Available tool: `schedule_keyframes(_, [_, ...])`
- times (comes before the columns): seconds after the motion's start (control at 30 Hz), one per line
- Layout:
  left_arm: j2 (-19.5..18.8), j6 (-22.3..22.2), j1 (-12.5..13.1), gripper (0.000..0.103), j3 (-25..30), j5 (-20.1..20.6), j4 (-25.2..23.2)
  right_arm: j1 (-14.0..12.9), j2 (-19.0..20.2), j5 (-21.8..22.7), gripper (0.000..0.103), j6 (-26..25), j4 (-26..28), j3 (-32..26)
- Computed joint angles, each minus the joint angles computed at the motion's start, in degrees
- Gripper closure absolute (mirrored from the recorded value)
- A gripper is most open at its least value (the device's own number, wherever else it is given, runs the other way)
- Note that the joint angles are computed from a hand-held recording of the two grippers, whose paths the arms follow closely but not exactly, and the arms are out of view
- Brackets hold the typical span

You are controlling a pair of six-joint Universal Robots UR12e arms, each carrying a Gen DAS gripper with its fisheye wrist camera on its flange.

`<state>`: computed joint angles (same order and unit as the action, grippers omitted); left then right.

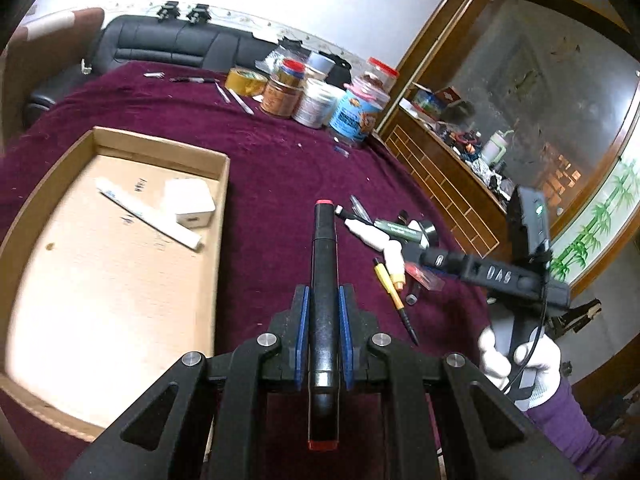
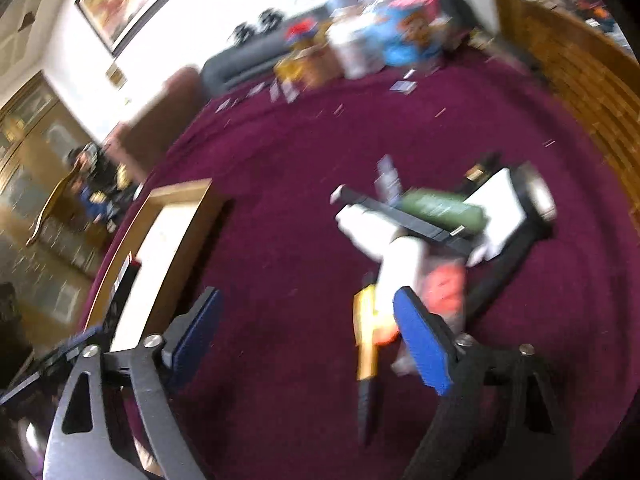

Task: Organize rigid objects
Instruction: 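Lift the black marker with the left tool while the right tool grasps the yellow pen, then place the black marker in the tray with the left tool while the right tool carries the yellow pen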

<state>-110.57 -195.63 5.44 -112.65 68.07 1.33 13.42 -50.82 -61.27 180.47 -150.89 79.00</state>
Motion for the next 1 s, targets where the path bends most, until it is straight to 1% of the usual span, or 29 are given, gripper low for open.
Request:
schedule_keyframes(0.03, [0.16, -0.21, 0.14, 0.092, -0.28, 0.23, 0.44, 0.16, -0.23, -0.26, 0.020, -0.93, 0.90, 0.29])
schedule_keyframes(0.1, [0.34, -0.82, 0.51, 0.092, -0.81, 0.15, 1.28, 0.94, -0.38, -3.94, 0.026, -2.68, 1.66, 0.68])
schedule_keyframes(0.13, [0.29, -1.18, 0.75, 0.092, -0.91, -0.14, 1.43, 1.16, -0.35, -5.21, 0.032, -3.18, 2.14, 0.74])
schedule_keyframes(0.17, [0.18, -1.43, 0.92, 0.092, -0.93, -0.46, 1.47, 1.23, -0.19, -5.62, 0.036, -3.24, 3.23, 0.67])
schedule_keyframes(0.23, [-0.13, -1.80, 1.17, 0.092, -0.87, -1.24, 1.42, 1.25, -0.05, -5.83, 0.039, -2.69, 4.12, 0.79])
schedule_keyframes(0.33, [-0.45, -1.99, 1.30, 0.092, -0.78, -1.72, 1.13, 1.85, -0.52, -8.65, 0.040, -3.60, 2.06, 1.90])
schedule_keyframes(0.4, [-0.43, -2.38, 1.35, 0.092, -0.93, -1.86, 1.14, 2.92, -0.29, -13.35, 0.043, -5.30, 1.15, 1.63])
schedule_keyframes(0.43, [-0.44, -2.50, 1.49, 0.092, -0.99, -1.90, 1.17, 3.73, -0.11, -17.04, 0.051, -6.49, 0.17, 1.65])
schedule_keyframes(0.47, [-0.44, -2.62, 1.56, 0.092, -1.05, -1.86, 1.26, 4.38, 0.30, -19.96, 0.069, -7.50, -0.36, 1.35])
schedule_keyframes(0.5, [-0.44, -2.62, 1.71, 0.092, -1.08, -1.89, 1.33, 4.78, 0.69, -21.71, 0.071, -7.94, -0.24, 1.28])
schedule_keyframes(0.53, [-0.38, -2.64, 1.84, 0.092, -1.16, -1.76, 1.45, 4.92, 0.64, -22.31, 0.080, -7.71, -2.52, 2.01])
schedule_keyframes(0.57, [-0.26, -2.72, 1.96, 0.092, -1.31, -1.43, 1.67, 5.02, 0.60, -23.05, 0.090, -7.77, -3.01, 2.25])
schedule_keyframes(0.6, [-0.12, -2.77, 2.06, 0.092, -1.48, -1.23, 1.82, 5.04, 0.58, -23.22, 0.093, -7.48, -3.08, 2.31])
schedule_keyframes(0.63, [0.04, -2.98, 2.26, 0.092, -1.66, -0.95, 2.11, 4.82, 0.49, -22.33, 0.094, -6.64, -3.11, 2.47])
schedule_keyframes(0.73, [0.50, -3.85, 3.05, 0.092, -2.18, -0.23, 3.25, 3.69, -0.05, -17.62, 0.094, -4.24, -2.84, 3.25])
schedule_keyframes(0.83, [1.13, -4.94, 4.06, 0.092, -2.79, 2.01, 4.50, 2.69, -0.80, -10.58, 0.094, -2.41, -2.90, 3.78])
schedule_keyframes(0.87, [1.36, -5.35, 4.54, 0.092, -3.00, 3.32, 4.71, 2.34, -1.10, -7.55, 0.094, -1.77, -3.45, 4.05])
schedule_keyframes(0.93, [1.52, -5.72, 5.20, 0.092, -3.13, 4.78, 4.28, 1.93, -1.27, -2.84, 0.094, -0.89, -3.83, 3.91])
schedule_keyframes(1.0, [1.72, -6.12, 6.08, 0.092, -3.07, 6.60, 2.84, 1.74, -0.91, 2.88, 0.094, 0.10, -3.52, 2.75])
